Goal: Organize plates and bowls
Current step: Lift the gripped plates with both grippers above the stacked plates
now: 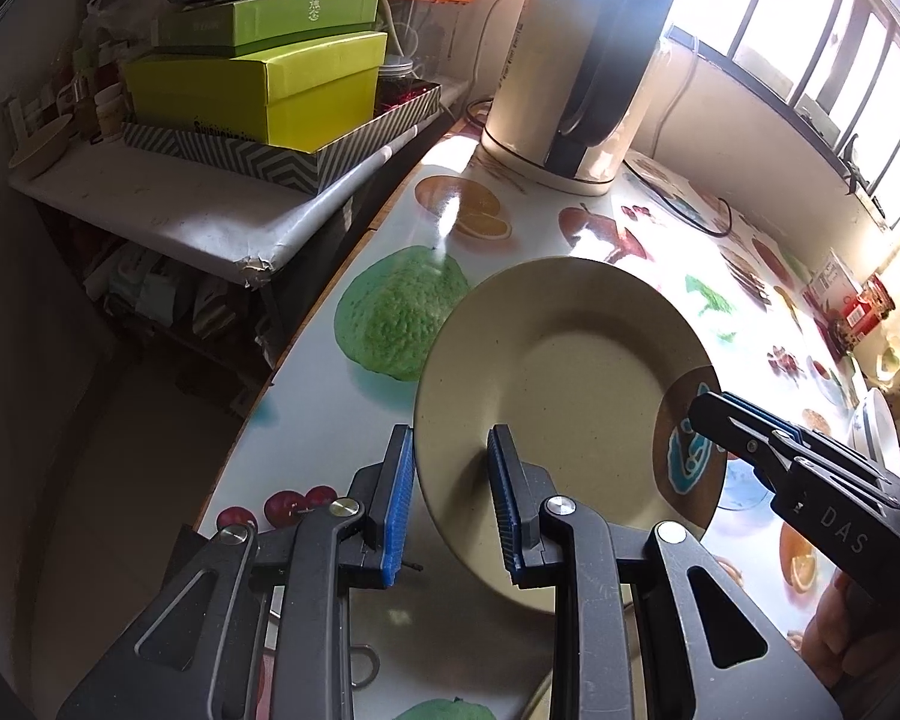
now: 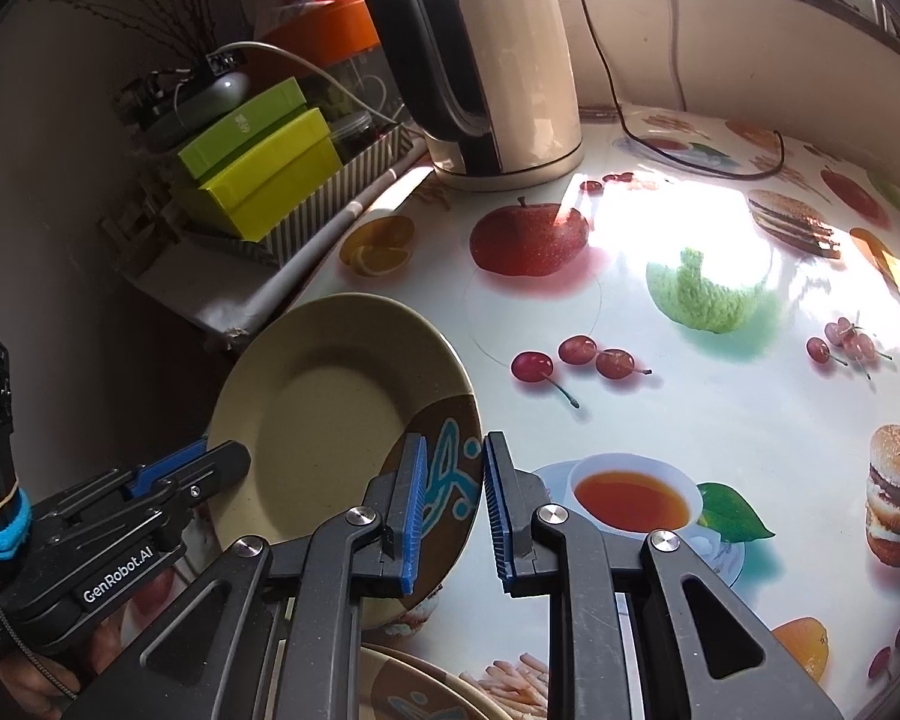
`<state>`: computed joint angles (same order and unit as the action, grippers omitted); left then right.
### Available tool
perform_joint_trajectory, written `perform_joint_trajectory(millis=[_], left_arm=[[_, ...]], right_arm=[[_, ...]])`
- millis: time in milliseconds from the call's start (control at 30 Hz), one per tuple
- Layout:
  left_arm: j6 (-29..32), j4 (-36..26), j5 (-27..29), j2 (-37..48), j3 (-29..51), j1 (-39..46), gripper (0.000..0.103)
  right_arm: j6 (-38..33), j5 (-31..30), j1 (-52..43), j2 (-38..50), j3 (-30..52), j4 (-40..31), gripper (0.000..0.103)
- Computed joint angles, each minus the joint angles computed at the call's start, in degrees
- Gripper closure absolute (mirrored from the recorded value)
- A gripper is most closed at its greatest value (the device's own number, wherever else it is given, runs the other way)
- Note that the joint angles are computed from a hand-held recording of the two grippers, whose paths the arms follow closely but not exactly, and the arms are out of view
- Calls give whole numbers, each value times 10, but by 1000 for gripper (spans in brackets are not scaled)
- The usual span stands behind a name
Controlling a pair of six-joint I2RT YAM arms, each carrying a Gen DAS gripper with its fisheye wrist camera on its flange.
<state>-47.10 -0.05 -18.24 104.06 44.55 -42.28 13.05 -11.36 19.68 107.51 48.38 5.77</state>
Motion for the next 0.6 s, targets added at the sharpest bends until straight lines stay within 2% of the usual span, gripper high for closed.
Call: perform_joint_trajectory(millis=[600], left_arm=[[-31,-33,-39,-45,-7,-63,77]], right_arm=[[0,-6,-18,-114,-86,-2,84]])
